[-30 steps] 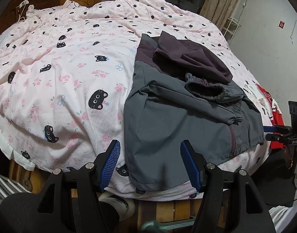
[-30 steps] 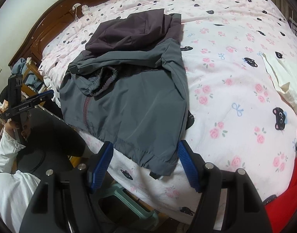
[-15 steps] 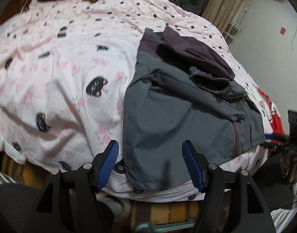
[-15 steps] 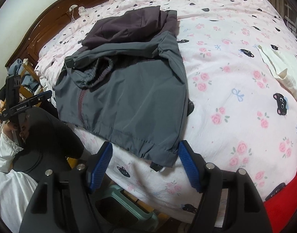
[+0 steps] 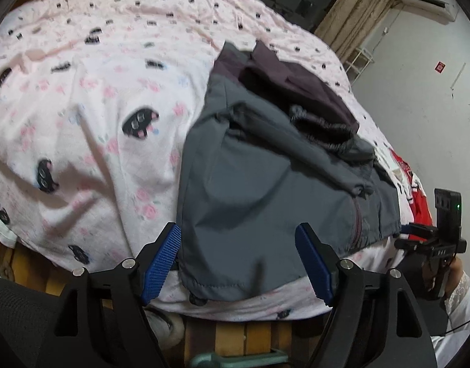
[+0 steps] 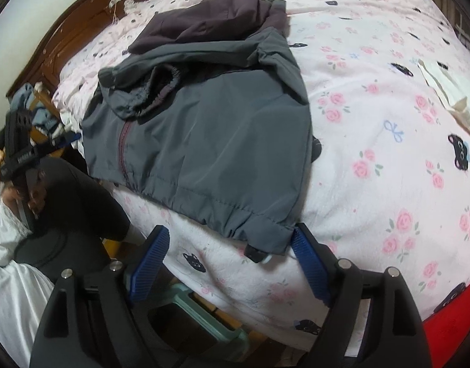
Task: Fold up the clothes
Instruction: 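Move the left gripper to the grey jacket's side edge and grasp it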
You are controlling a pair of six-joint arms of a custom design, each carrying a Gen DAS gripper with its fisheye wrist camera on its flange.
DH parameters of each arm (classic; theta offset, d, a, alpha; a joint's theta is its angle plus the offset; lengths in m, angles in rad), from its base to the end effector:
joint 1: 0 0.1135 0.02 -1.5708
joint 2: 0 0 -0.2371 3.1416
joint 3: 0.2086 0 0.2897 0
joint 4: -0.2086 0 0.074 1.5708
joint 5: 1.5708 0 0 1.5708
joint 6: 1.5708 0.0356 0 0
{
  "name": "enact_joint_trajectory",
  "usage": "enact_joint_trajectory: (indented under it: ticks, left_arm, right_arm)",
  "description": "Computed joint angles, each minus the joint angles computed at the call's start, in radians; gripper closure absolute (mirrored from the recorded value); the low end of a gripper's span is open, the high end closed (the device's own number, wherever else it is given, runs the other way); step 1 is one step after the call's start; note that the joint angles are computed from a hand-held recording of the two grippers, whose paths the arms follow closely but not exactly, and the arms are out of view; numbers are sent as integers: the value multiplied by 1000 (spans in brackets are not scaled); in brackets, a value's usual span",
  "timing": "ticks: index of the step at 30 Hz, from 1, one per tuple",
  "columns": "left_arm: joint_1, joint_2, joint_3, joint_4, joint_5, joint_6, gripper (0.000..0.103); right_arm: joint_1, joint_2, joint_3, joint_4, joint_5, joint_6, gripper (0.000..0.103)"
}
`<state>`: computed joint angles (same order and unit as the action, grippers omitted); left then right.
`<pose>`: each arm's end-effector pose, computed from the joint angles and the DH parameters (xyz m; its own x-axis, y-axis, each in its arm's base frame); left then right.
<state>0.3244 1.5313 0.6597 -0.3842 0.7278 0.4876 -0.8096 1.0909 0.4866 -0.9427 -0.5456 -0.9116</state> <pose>0.2636 0.0637 0.0765 -0.8162 0.0946 -0.5700 0.3846 0.8252 -0.4136 0.1378 -0.1178 0.1077 -0.9049 -0.0298 -0.4247 -0.1713 0.9388 0.2989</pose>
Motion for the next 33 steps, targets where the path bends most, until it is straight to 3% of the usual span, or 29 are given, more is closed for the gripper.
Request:
enact_joint_trajectory:
  ticks: [4, 9, 14, 19, 23, 33]
  left_arm:
    - [9, 52, 21, -20, 25, 18, 30]
    - [73, 164, 99, -118, 138, 49, 30]
    - [99, 172, 105, -130, 163, 53, 30]
    - [63, 134, 60, -19, 68, -42, 30]
    - [40, 179, 84, -4, 26, -77, 30]
    - [-46, 294, 174, -37, -40, -39, 30]
  right_arm:
    - [-26, 51, 31, -12, -23, 3, 20]
    - [-42, 84, 48, -23, -31, -2, 20]
    - [-60, 121, 73, -48, -54, -3, 20]
    - [-86, 145, 95, -62, -84, -2, 20]
    - [-119, 164, 116, -81, -101, 2, 20]
    - [-186, 249, 179, -113, -139, -3, 20]
